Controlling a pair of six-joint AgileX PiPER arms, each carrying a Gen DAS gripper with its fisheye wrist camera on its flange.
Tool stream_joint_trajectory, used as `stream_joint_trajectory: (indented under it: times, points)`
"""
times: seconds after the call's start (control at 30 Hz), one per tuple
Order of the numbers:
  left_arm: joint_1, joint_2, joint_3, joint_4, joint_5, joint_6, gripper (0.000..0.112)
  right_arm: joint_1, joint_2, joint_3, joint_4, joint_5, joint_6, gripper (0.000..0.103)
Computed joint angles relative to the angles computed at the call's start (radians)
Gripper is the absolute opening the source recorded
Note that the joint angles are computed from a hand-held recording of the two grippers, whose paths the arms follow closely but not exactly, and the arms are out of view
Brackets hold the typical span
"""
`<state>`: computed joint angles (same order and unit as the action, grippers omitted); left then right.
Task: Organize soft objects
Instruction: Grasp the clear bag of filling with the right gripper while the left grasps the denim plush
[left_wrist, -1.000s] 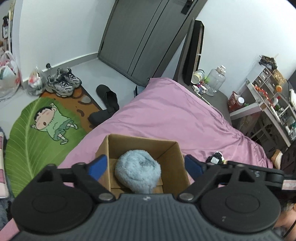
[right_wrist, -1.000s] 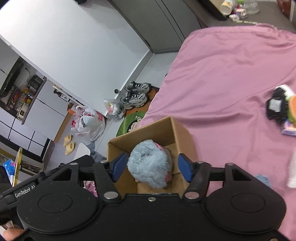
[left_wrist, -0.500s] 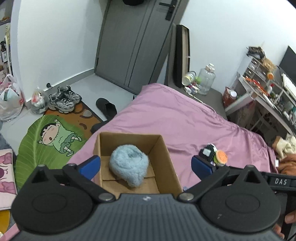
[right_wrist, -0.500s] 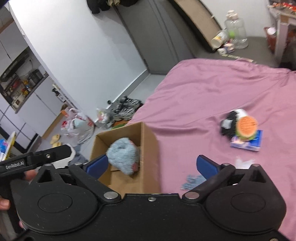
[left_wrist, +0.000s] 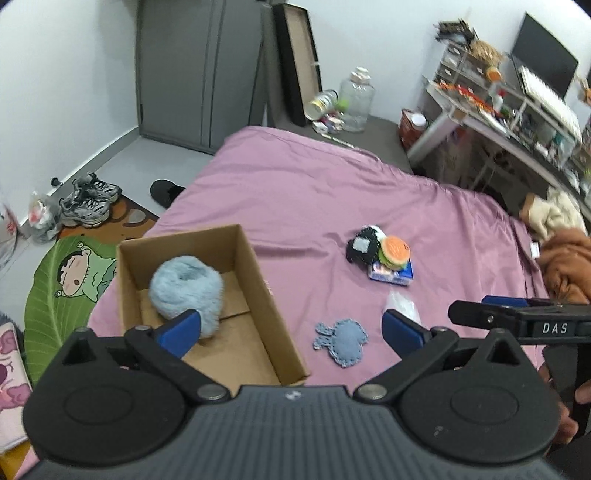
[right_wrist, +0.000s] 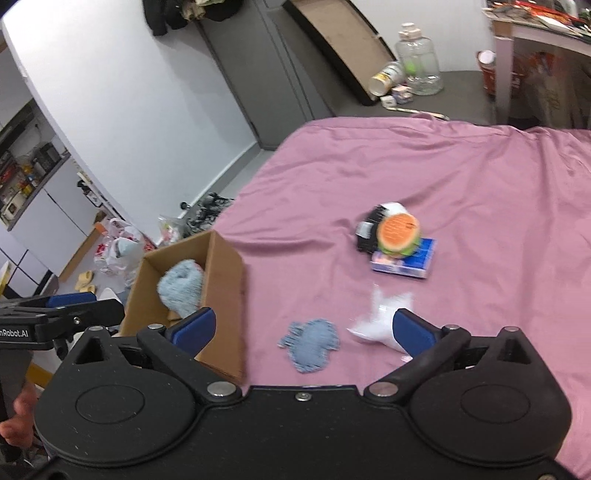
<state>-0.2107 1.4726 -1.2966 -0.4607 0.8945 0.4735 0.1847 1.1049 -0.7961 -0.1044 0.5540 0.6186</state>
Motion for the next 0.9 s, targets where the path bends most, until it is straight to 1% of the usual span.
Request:
stream_joint_trajectory:
  times: [0.1,0.23,0.43,0.53,0.57,0.63,0.7,0.77,0.83,0.9]
  points:
    - [-0.060,0.015,-0.010,0.080,-0.009,-0.088,0.103,-0.072,-0.027,0.031,0.096,0.013,-0.121,0.103]
    - [-0.107,0.038,-0.027,0.114,-0.011,-0.138,0.103,-0.175,-0.052,0.067,0.227,0.033,-0.286,0.103]
    - [-0.178,0.082,-0.055,0.125,-0.014,-0.167,0.103,-0.337,-0.060,0.114,0.445,0.053,-0.561,0.103]
    - [-0.218,0.116,-0.074,0.142,-0.022,-0.177,0.102,-0.400,-0.040,0.129,0.515,0.054,-0.653,0.103]
    - [-0.233,0.131,-0.083,0.159,-0.020,-0.187,0.100,-0.426,-0.034,0.135,0.555,0.058,-0.704,0.103]
    - [-0.249,0.162,-0.098,0.164,-0.019,-0.192,0.100,-0.467,-0.018,0.144,0.622,0.062,-0.787,0.101]
    - [-0.265,0.192,-0.113,0.167,-0.020,-0.187,0.097,-0.500,0.005,0.146,0.669,0.070,-0.845,0.099]
    - [-0.276,0.225,-0.133,0.164,-0.016,-0.181,0.093,-0.538,0.028,0.152,0.732,0.079,-0.915,0.097]
    - [-0.285,0.264,-0.159,0.161,-0.006,-0.171,0.090,-0.569,0.059,0.152,0.790,0.085,-0.974,0.094]
    - [-0.294,0.318,-0.201,0.166,0.024,-0.171,0.087,-0.586,0.094,0.149,0.832,0.087,-1.019,0.092]
